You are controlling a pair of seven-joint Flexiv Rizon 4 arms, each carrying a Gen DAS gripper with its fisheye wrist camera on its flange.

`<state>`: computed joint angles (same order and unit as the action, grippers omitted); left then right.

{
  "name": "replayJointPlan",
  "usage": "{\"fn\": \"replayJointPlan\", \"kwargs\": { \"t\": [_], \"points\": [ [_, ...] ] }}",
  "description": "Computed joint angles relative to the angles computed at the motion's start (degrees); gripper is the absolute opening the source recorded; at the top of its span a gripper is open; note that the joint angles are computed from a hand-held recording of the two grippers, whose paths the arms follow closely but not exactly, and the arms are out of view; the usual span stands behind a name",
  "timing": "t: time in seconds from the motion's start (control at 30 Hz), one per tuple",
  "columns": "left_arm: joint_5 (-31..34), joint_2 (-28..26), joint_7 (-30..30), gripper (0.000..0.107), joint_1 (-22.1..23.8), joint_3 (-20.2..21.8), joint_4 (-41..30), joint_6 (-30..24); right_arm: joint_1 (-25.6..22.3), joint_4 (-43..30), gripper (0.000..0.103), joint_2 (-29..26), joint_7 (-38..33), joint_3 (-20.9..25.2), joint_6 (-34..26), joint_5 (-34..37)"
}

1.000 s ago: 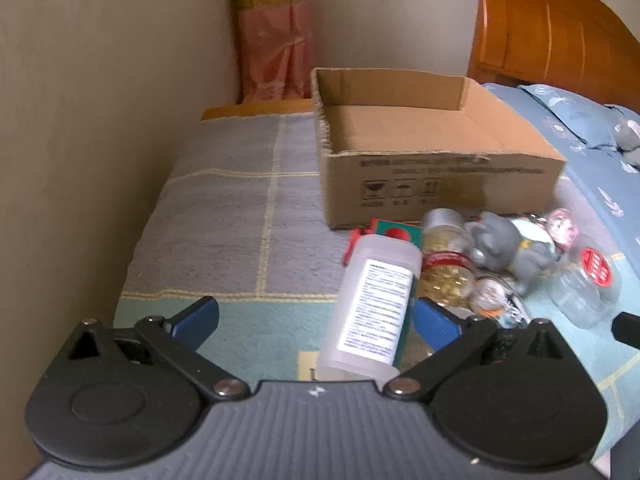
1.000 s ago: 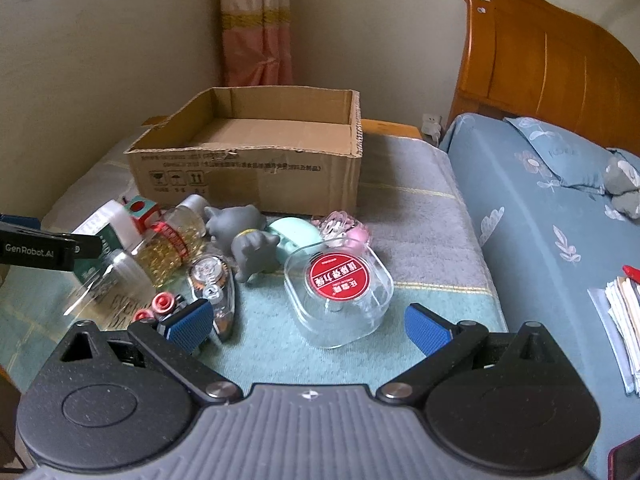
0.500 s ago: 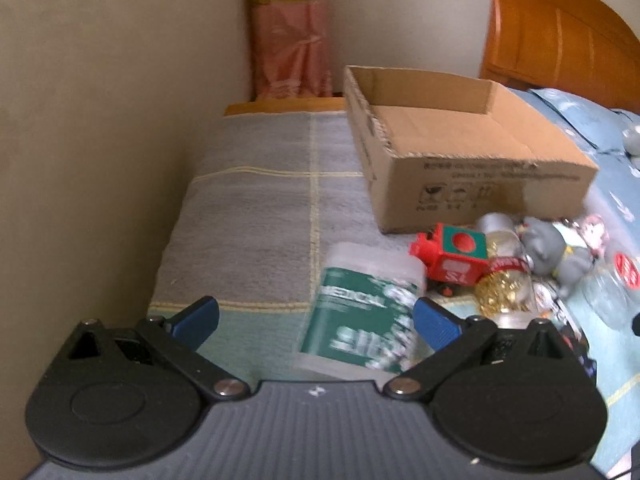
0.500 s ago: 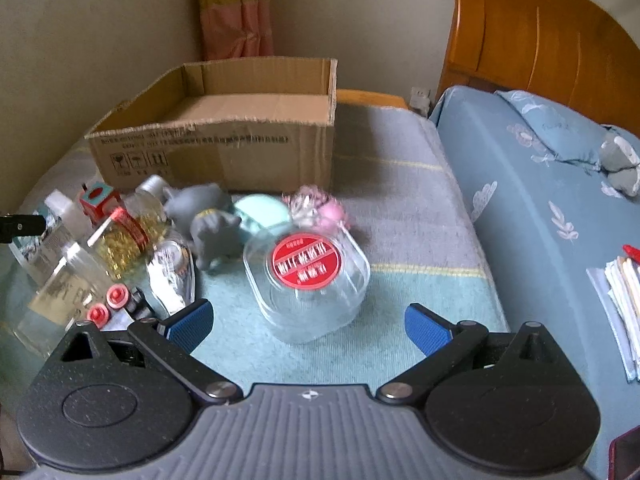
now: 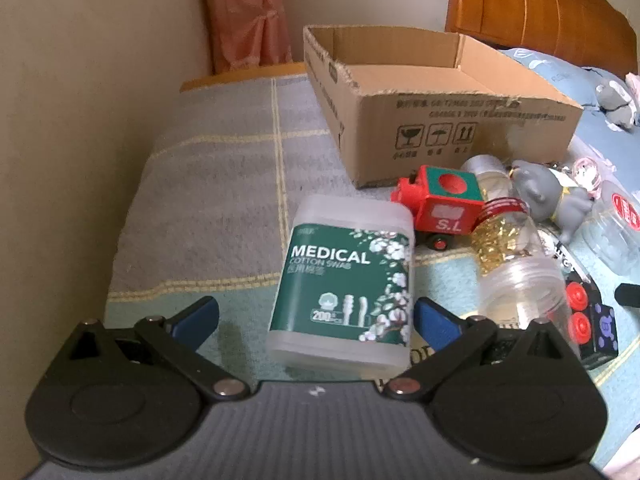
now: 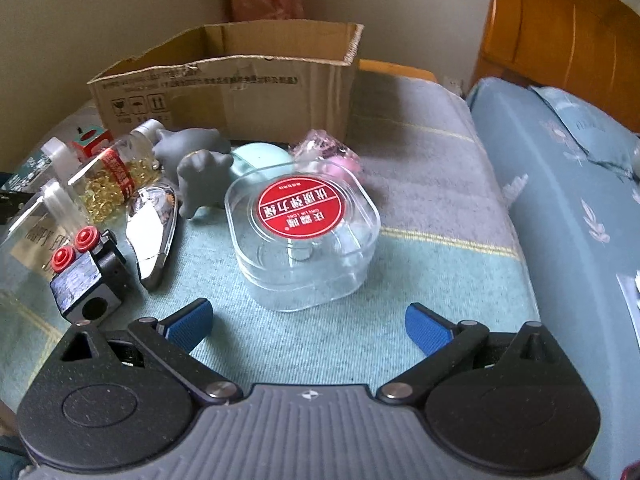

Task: Organize rigid objects
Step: 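Grasp the MEDICAL swab tub with the left gripper while the right grasps the clear red-labelled container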

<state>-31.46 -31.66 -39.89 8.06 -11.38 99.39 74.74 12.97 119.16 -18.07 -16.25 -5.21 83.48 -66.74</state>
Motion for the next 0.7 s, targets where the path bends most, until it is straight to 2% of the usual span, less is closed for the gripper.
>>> {"fn": "replayJointPlan", "kwargs": {
  "t": [0.07,0.3,0.37,0.43,0.47,0.53,0.57,0.7],
  "points": [
    [0.2,-1.0,-0.7,0.102,-0.1,0.4,-1.2,-1.0,0.1,0.1,0.103,0.1,1.8,-0.9,1.0,-2.3],
    [-1.0,-2.8,5.9,0.102,2.1,-3.5,-2.7,0.0,-1.8,-1.7,0.103,-1.2,8.0,-1.3,2.5,-9.9],
    [-1.5,-3.0,7.8,0.097,2.6,-4.5,-3.0,-0.4,-2.6,-2.1,0.103,-1.6,8.2,-0.8,2.7,-10.6],
    [-3.3,-2.8,10.3,0.083,3.8,-6.2,-2.8,-1.6,-3.1,-2.7,0.103,-2.1,7.9,-0.5,3.0,-10.8],
    [-4.2,-2.7,11.4,0.08,4.2,-6.8,-2.7,-2.5,-3.3,-2.9,0.103,-2.2,7.9,-0.5,3.4,-11.2],
    [-5.5,-2.4,13.3,0.068,4.1,-6.9,-2.4,-2.6,-3.7,-3.3,0.103,-2.7,6.3,-0.1,4.0,-10.4],
    [-6.1,-2.1,13.6,0.065,3.9,-6.7,-2.2,-2.8,-3.9,-3.6,0.103,-3.1,4.9,0.0,4.4,-9.6],
    [-7.1,-1.3,13.8,0.064,2.4,-4.9,-1.6,-3.0,-3.4,-4.6,0.103,-4.4,-1.6,0.0,5.7,-4.5]
  ]
}}
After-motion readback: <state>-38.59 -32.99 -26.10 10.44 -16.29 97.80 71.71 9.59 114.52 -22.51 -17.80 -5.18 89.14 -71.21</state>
